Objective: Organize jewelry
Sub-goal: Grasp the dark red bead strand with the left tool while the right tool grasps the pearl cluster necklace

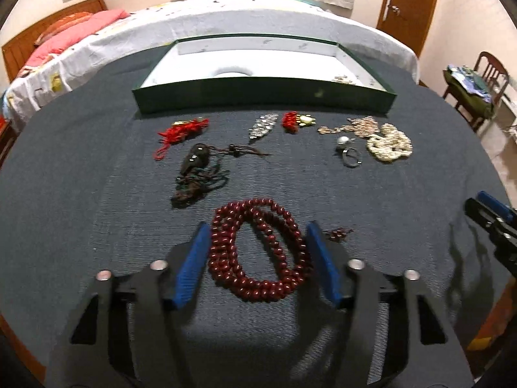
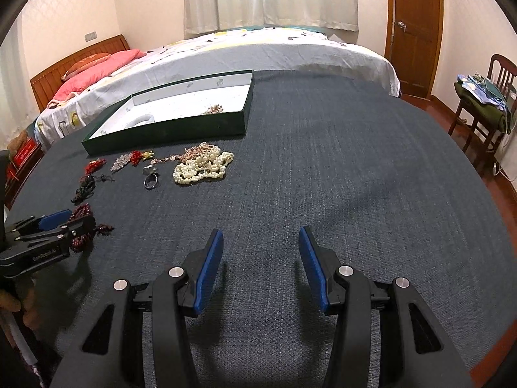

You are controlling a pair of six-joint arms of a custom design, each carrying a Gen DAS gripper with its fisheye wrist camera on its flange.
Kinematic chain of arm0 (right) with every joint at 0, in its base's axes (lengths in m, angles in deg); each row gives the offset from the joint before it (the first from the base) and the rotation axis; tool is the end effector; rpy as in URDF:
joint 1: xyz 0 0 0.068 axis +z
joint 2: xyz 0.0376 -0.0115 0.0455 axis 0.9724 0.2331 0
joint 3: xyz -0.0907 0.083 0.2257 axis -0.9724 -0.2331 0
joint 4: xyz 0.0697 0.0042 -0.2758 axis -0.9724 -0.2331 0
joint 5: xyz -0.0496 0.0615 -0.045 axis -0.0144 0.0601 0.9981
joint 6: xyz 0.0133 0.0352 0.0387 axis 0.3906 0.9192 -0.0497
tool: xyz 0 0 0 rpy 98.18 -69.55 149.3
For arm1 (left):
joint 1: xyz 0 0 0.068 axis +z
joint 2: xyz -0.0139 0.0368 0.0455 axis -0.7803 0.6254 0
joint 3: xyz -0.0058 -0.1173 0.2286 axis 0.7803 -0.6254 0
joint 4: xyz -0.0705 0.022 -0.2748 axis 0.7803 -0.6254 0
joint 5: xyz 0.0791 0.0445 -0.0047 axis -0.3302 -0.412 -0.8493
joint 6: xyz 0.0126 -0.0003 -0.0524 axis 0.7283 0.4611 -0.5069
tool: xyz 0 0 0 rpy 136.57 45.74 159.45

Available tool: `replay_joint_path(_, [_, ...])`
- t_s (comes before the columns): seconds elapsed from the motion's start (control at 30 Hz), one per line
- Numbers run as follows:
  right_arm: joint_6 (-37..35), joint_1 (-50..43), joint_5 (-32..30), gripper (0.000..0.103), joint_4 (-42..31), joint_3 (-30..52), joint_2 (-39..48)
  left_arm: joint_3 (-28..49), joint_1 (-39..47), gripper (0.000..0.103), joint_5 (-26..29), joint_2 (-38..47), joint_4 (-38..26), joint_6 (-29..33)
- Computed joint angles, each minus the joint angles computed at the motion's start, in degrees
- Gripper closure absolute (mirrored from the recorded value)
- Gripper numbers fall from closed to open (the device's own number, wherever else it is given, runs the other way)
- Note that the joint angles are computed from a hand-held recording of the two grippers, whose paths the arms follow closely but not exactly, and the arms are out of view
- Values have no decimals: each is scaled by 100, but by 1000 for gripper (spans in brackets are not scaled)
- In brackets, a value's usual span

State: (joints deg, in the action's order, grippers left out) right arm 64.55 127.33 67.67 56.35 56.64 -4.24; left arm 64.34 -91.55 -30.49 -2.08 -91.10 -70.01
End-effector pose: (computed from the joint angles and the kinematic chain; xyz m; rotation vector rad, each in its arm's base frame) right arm 0.1420 0.1448 0.1177 0.0916 2.3950 0.0519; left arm 0.1716 -0.1340 0.1134 0.2118 2.5106 -0.1524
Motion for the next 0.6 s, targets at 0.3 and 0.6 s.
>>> replay_joint_path(0.3, [0, 36, 26, 55, -45, 76, 68, -27, -119, 87, 3, -196, -118, 221])
replay_joint_path(0.6, [-60, 35, 4, 55, 21, 162, 223, -139, 61, 92, -78, -519, -284, 427])
